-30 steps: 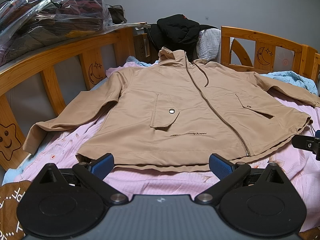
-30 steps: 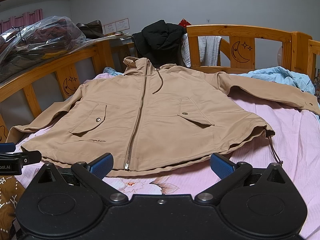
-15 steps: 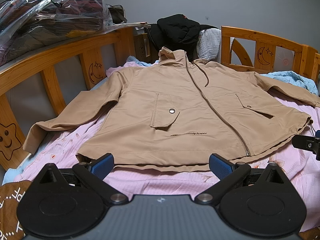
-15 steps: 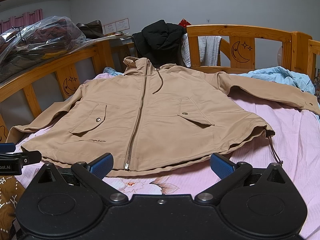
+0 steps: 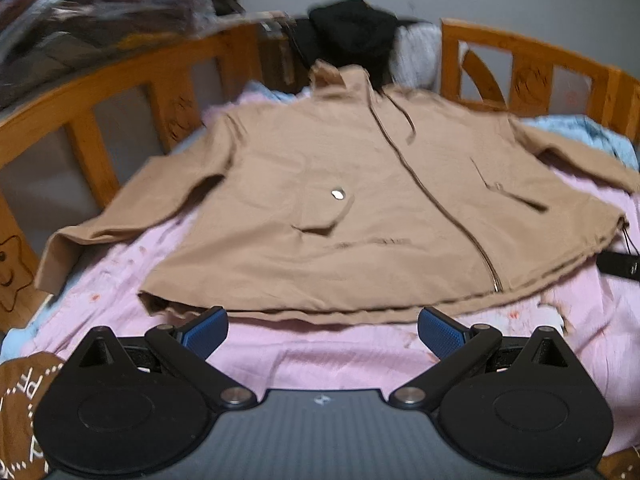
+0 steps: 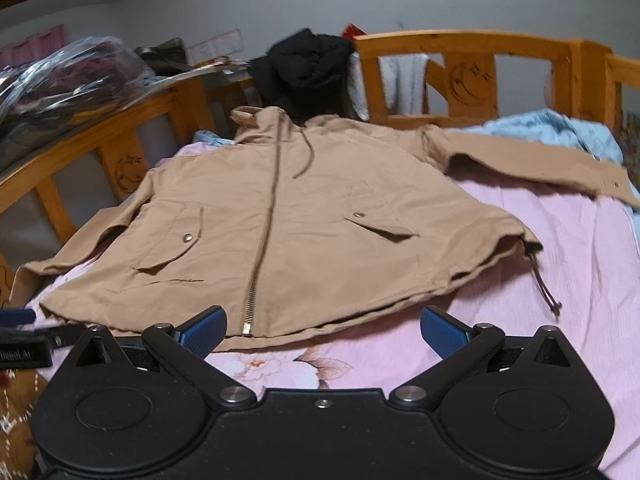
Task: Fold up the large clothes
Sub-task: 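Grasp the jacket sleeve cuff with the right gripper and lift it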
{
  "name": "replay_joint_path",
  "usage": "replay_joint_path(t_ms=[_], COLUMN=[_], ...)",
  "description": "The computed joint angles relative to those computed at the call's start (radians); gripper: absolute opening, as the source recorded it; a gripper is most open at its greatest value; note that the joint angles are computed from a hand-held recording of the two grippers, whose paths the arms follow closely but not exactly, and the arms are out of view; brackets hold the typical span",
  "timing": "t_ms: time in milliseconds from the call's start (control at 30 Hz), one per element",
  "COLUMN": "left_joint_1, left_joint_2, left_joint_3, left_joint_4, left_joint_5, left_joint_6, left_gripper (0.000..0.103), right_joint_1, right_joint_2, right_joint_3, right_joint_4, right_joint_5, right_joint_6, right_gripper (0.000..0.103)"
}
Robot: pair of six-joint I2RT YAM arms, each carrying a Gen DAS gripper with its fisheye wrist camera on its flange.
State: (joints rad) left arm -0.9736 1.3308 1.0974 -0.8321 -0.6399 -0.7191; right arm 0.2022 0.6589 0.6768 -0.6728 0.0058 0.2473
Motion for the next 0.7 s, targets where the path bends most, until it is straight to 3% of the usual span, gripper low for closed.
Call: replay_joint_path(t_ms=[100, 233, 367, 467, 533, 633, 700], left_joint_1=[0.072, 0.153, 0.214, 0.244, 0.262, 0.283, 0.306], left_joint_2=[0.051, 0.176, 0.311, 0.394, 0.435, 0.466, 0.512], left_joint_3=[0.097, 0.322, 0.57, 0.682, 0.707, 0.657, 0.665], left_joint_4=[-0.014, -0.091, -0.164, -0.16, -0.117, -0.002, 0.012], left_joint_5=[0.122, 0.21, 0.267, 0.3, 0.327, 0.349, 0.399], left_joint_6=[0.138, 0.299, 0.369, 0.377, 0.378, 0.367, 0.338], left_gripper=[0.103, 0.103, 0.103, 0.103, 0.103, 0.103, 0.103], right_joint_1=[-0.114, -0.381, -0.606, -0.741, -0.799, -0.865, -0.871], right_joint_2=[0.058, 0.186, 0.35, 0.485, 0.591, 0.772, 0.886], right_joint_3=[0.048, 0.147, 0.25, 0.292, 0.329, 0.391, 0.443], right_joint_4=[-0.016, -0.039, -0.01, 0.1, 0.168, 0.299, 0.385], right_joint_5=[-0.066, -0.248, -0.324, -0.385, -0.403, -0.432, -0.422], right_joint_6=[-0.025, -0.115, -0.205, -0.211, -0.142, 0.063, 0.192], right_gripper=[0.103, 0.103, 0.102, 0.102, 0.1, 0.094, 0.088])
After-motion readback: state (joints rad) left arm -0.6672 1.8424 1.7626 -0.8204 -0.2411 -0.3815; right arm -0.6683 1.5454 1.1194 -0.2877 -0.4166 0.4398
